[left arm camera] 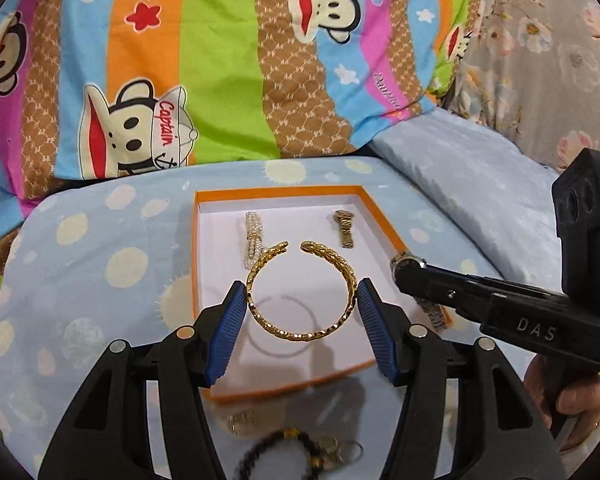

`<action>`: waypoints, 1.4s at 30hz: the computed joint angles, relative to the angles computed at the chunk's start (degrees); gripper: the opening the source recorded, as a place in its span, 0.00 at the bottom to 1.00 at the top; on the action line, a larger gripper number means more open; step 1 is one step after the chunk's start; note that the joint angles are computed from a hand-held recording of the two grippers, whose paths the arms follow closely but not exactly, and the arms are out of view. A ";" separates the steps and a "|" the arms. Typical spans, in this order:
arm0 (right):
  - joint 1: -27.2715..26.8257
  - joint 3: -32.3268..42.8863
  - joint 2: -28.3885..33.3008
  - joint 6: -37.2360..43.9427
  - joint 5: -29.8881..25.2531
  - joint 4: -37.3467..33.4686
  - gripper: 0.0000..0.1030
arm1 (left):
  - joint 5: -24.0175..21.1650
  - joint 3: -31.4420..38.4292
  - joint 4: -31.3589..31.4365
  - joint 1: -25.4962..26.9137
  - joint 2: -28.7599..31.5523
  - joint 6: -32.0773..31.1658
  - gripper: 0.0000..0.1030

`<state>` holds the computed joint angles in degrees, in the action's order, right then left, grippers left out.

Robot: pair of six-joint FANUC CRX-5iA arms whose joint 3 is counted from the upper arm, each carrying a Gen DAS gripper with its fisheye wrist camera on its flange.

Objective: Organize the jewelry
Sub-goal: 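Lower the bangle and silver watch into the orange box while both tools open, then grasp a gold hoop earring with the left tool while the right tool grasps another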

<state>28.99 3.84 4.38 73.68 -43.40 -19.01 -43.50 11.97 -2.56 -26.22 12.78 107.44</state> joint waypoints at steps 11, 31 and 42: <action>-1.44 5.31 8.40 -1.14 -0.13 1.97 0.08 | -2.60 5.87 1.53 1.54 8.06 -1.31 0.54; 3.01 -4.95 3.79 -16.96 11.08 25.97 0.15 | -2.89 6.40 -3.11 1.19 7.91 3.57 0.57; 9.71 -21.67 -9.24 -30.97 12.25 43.49 0.15 | 0.90 -4.36 -3.71 1.99 -3.57 6.92 0.57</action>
<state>38.70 -17.83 -4.86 42.70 -31.15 24.49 -42.60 7.61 -6.27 -24.23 9.21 114.36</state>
